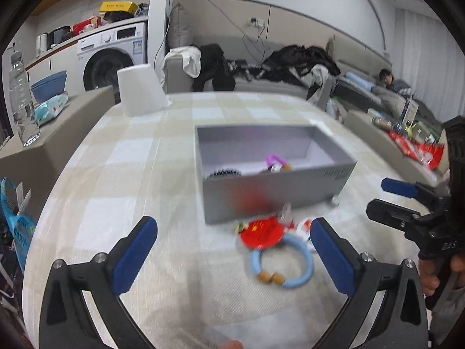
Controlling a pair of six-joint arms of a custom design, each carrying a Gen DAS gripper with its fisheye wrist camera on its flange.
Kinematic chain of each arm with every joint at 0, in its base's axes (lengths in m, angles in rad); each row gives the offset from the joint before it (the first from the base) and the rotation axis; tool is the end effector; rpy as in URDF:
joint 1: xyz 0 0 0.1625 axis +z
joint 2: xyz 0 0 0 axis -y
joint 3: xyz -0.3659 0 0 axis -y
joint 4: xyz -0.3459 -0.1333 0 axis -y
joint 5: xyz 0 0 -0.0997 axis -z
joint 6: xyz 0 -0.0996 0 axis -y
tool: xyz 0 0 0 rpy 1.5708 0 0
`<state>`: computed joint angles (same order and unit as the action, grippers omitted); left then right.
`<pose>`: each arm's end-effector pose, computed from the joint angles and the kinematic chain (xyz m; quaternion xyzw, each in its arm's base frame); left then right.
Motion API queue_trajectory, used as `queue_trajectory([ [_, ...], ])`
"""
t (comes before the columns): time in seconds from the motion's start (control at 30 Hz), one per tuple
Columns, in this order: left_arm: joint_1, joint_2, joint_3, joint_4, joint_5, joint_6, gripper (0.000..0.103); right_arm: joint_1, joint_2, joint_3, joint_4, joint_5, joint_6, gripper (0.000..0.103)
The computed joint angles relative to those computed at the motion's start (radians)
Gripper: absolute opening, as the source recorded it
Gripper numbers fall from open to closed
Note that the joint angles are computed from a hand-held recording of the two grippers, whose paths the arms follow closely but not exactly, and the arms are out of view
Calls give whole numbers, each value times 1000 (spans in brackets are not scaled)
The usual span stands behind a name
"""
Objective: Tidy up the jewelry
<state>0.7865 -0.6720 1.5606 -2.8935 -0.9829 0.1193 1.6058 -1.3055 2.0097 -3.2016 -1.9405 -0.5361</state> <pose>-0.3113 -0.5790 0.0886 0.3519 0.8681 -0.2872 0.2002 0.1145 -0.4900 0.3156 0.1689 -0.8669 0.3848 0.2682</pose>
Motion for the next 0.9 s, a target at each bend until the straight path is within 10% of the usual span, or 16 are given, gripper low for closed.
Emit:
queue_trajectory([
  [0.7,29,-7,-29,181,-17,-95,102,7,29,-26,132,-96,-6,77],
  [0.9,38,-4,-48,203,-26,-108,98,10,79,-90,151,-149,10,47],
])
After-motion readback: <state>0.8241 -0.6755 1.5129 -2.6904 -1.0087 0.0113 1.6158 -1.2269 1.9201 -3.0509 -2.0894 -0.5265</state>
